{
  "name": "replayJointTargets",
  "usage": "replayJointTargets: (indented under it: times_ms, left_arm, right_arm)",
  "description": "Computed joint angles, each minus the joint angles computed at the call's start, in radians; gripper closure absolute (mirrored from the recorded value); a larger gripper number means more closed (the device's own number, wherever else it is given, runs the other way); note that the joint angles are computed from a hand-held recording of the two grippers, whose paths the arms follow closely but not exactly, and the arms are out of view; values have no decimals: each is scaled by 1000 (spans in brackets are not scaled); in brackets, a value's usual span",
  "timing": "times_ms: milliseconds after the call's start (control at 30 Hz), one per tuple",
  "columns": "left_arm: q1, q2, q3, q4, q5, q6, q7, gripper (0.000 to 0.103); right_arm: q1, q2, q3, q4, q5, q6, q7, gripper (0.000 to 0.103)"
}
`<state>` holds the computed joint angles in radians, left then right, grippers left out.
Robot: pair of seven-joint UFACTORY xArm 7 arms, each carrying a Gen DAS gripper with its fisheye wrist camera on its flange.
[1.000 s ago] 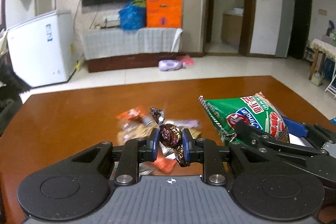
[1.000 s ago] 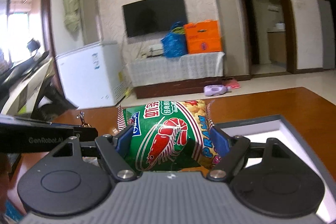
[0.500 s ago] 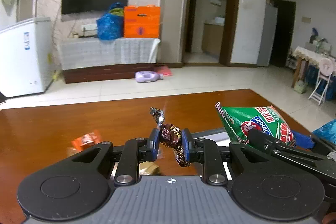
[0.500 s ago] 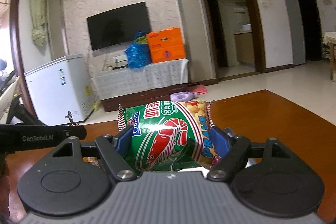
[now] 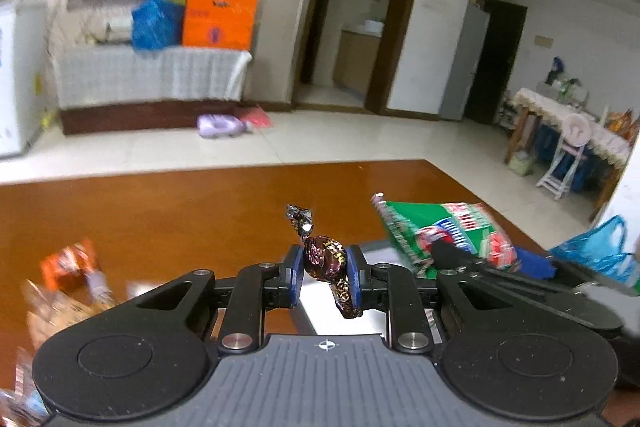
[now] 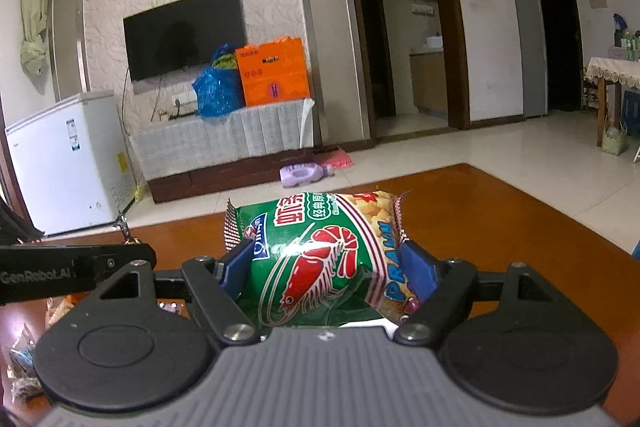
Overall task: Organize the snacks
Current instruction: 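Carry the chocolate and the green chip bag over the white tray with both grippers, then open the right gripper to drop the chip bag while the left releases the chocolate into the tray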
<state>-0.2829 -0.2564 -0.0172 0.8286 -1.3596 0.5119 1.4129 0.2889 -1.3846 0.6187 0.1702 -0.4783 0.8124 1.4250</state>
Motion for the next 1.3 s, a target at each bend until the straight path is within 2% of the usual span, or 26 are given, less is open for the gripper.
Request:
replayJointTargets:
  times_ms: [67, 167, 400, 500, 600, 733, 933, 1067, 1300]
  left_arm:
    - [-4, 26, 0, 9, -26, 0, 44, 79]
    - [4, 63, -4, 23, -48, 20, 45, 79]
    - [3, 149, -62, 58, -81, -71, 135, 79]
    - [16, 174, -61, 81, -71, -45, 116, 79]
    - [40, 195, -52, 101, -65, 20, 94, 79]
    - [68, 206, -48, 117, -85, 86, 61, 79]
    - [85, 221, -57, 129, -87, 108, 49, 79]
    - [88, 228, -63, 132, -81, 104, 47, 79]
    - [87, 228, -70, 131, -79, 89, 36, 79]
  right_arm:
    - [-27, 48, -22, 2, -7, -52, -9, 24]
    - [-50, 96, -47, 2, -10, -98, -30, 24]
    - [-145, 234, -77, 16, 1, -225, -31, 24]
    - [-229, 304, -85, 30, -24, -311, -38, 24]
    - [-287, 358, -67, 47, -39, -363, -41, 24]
    - [-319, 419, -53, 64, -40, -399, -48, 24]
    - [-440, 527, -32, 111, -82, -491, -61, 24]
    - [-521, 572, 23, 140, -116, -532, -52, 24]
    - [-580, 574, 87, 148, -141, -559, -27, 19]
